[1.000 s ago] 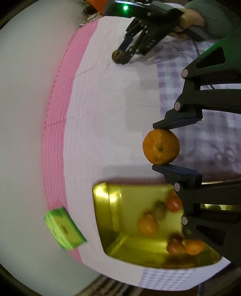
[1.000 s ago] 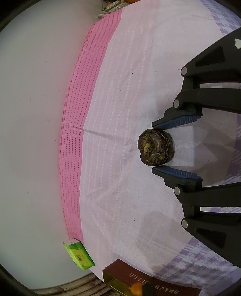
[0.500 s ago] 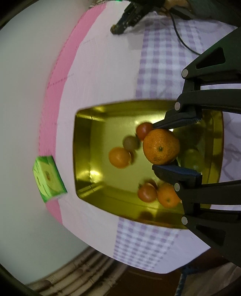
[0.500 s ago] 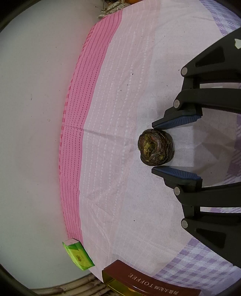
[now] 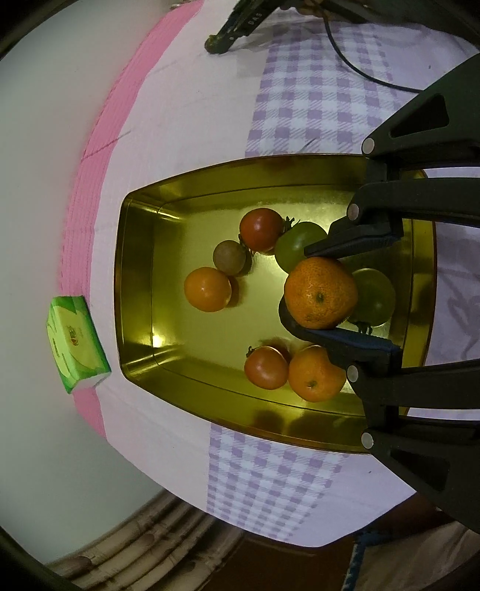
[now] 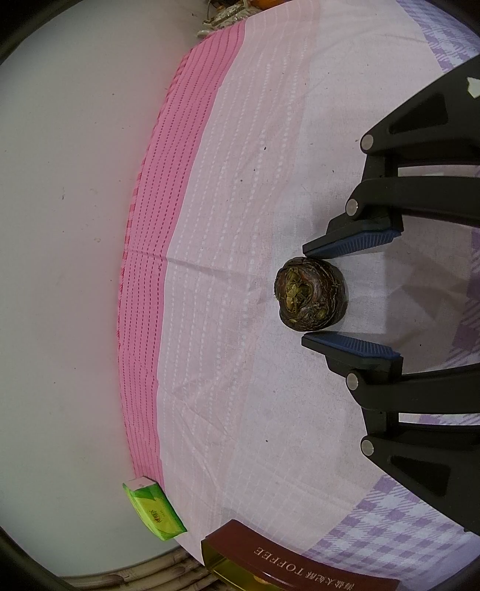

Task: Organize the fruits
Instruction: 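Lower the orange mandarin into the tin tray and open the left gripper, then lower the dark brown fruit into the tin tray and open the right gripper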

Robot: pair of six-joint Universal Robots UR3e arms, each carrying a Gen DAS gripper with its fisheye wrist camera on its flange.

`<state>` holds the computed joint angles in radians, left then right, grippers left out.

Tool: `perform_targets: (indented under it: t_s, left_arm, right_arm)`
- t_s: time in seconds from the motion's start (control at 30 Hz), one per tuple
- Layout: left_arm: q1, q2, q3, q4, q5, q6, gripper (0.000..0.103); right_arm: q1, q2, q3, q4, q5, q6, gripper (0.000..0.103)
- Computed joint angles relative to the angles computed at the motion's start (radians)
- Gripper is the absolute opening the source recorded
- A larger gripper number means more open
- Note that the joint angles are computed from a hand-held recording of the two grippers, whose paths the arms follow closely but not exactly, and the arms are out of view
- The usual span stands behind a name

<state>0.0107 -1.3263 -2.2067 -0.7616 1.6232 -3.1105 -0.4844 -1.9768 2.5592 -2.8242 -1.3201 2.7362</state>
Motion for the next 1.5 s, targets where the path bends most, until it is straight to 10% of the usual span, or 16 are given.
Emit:
perform_targets:
  t_s: [1.5]
  left_arm:
    - [0.018,0.095,-0.046,-0.04,-0.028,0.045,0.053]
  right_arm:
    - [0.041,0.033,-0.005,-0.048,-0.042,-0.004,0.037]
